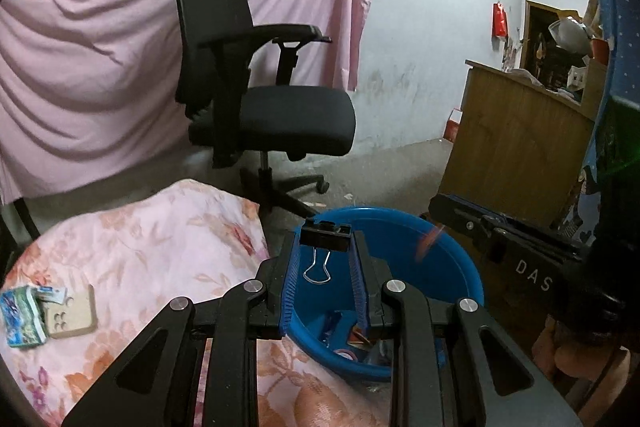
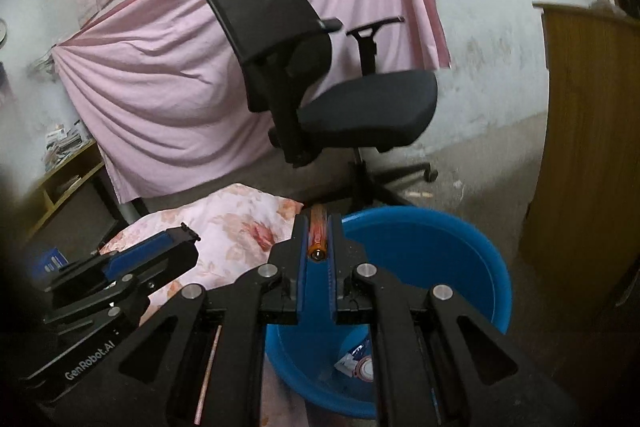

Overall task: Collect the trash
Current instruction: 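Carry binder clip and battery to the blue basin, then open both grippers to drop clip and battery into the basin, then move both open grippers back over the bed items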

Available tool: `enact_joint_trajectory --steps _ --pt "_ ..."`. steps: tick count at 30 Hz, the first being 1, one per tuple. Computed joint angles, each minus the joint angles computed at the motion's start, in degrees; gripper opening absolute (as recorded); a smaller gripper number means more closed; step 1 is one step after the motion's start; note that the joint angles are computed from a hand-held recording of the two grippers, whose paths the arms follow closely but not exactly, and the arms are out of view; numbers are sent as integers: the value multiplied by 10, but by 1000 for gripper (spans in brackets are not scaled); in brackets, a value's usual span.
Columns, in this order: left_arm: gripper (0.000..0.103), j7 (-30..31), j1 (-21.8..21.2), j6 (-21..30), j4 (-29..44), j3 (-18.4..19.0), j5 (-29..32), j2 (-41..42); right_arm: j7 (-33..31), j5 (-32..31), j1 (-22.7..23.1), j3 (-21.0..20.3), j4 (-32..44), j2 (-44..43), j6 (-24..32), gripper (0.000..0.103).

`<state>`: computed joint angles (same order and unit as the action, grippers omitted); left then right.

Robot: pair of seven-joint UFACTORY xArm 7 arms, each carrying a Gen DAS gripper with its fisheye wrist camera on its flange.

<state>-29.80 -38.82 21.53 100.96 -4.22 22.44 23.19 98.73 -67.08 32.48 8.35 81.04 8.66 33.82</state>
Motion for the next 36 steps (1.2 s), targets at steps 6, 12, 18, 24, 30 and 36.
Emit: enact_joint_trajectory --steps 6,12,18,24,30,36 --pt "37 13 9 17 2 -14 -29 3 10 28 -14 -4 -22 -9 -22 31" --pt "38 -2 6 9 -15 -4 -21 -9 12 22 -14 1 -18 -11 -7 33" --pt "38 -42 8 -8 -53 7 11 -42 5 3 -3 4 1 -3 17 36" --pt "38 -78 22 -17 -88 8 48 -80 4 -27 16 2 40 17 36 44" --pt "39 -149 51 -30 -147 7 107 -141 18 -80 52 -9 101 52 62 54" --pt "55 -323 93 -47 -222 12 253 -224 51 -149 94 -27 166 93 75 82"
